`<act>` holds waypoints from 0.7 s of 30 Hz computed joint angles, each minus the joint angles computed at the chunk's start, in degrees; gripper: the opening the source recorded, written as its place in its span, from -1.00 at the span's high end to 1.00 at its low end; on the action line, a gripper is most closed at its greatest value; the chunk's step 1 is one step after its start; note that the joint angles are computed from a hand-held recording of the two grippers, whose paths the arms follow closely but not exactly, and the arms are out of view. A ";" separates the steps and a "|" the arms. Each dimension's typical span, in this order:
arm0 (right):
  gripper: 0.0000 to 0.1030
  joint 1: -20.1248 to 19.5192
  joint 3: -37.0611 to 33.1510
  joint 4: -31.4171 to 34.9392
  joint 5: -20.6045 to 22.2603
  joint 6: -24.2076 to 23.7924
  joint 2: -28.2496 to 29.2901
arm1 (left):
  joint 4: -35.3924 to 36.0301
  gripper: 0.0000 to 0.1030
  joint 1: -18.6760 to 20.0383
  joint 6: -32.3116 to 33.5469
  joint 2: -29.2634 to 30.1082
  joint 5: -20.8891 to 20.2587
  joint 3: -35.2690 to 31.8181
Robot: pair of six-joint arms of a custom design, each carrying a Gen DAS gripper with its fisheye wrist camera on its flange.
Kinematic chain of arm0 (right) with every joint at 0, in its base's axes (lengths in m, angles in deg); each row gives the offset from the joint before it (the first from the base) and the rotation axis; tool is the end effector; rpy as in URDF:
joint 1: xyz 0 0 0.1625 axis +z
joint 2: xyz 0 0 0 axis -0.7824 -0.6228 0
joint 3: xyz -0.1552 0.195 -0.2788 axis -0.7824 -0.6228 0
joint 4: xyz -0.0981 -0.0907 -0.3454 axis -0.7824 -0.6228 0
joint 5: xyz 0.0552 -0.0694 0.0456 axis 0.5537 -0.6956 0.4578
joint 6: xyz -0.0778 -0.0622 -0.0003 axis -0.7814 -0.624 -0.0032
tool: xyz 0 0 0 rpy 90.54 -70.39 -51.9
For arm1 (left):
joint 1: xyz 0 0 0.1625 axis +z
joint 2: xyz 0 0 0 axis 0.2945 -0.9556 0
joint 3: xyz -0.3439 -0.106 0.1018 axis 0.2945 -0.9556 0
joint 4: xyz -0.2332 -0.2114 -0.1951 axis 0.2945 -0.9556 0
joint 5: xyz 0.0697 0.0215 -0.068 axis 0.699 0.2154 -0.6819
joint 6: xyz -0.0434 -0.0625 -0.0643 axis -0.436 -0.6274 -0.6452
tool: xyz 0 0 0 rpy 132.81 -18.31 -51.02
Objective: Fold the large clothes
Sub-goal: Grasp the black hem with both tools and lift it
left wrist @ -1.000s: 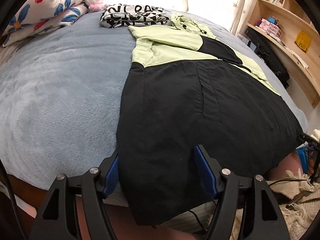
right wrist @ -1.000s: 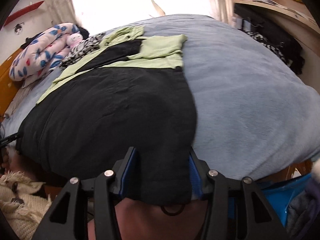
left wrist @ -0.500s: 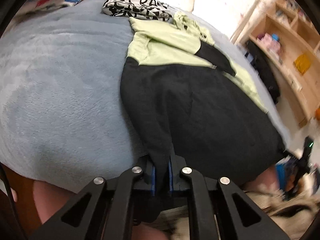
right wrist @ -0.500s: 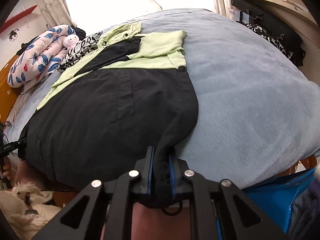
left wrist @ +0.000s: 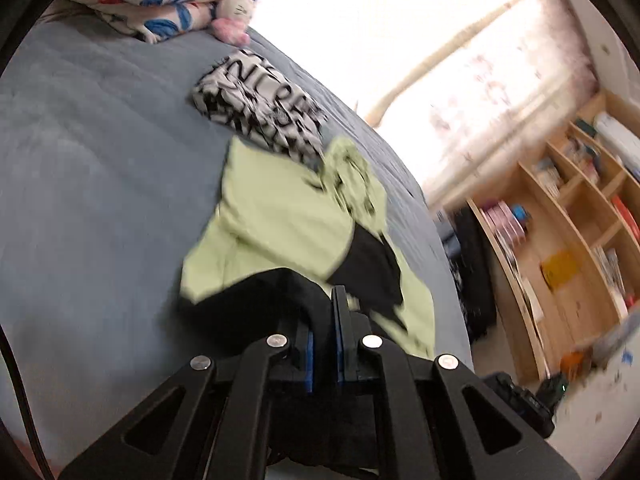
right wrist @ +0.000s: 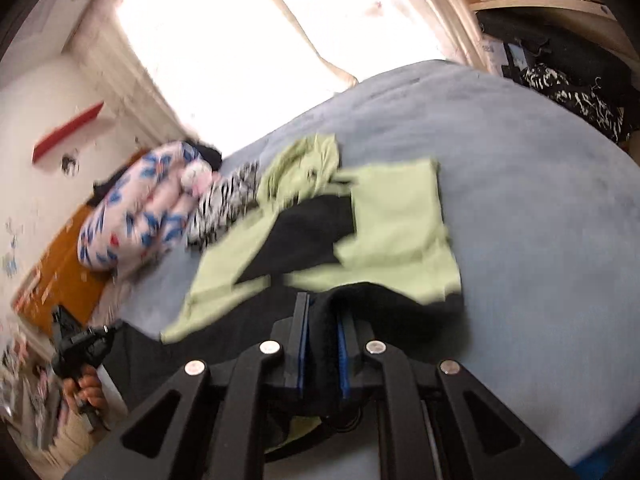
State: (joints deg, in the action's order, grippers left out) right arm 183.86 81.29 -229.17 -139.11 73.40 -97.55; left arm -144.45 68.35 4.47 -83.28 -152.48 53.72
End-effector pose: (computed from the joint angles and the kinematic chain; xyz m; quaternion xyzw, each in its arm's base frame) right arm 0.3461 -0.2930 0.1221 -0.0156 -0.8707 0.4668 0.1541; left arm 0.0984 -0.4340 0.4832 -0.0550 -0.9467 0.3171 0.0121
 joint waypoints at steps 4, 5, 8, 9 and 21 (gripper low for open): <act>0.77 -8.03 -6.11 -0.11 2.69 -2.25 -1.13 | -3.54 0.87 -1.10 -3.04 11.36 4.52 -9.15; 0.69 -9.40 -7.08 0.60 3.30 -1.79 -1.20 | -2.38 0.71 -1.37 -3.74 15.48 6.00 -13.25; 0.22 -14.82 -10.43 5.71 5.43 0.17 -1.08 | 0.83 -0.24 -1.59 -5.62 22.34 9.46 -20.66; 0.06 -16.23 -11.65 7.13 5.11 0.46 -0.24 | -0.33 -0.48 -1.61 -5.78 23.74 10.94 -21.64; -0.01 -22.56 -16.93 17.87 0.59 -8.07 4.32 | 2.19 -0.56 -2.14 7.51 33.55 22.17 -28.13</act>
State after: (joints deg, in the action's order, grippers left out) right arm 161.30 64.36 -211.30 -138.52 65.34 -93.23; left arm -142.26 66.20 11.98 -49.73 -130.31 25.59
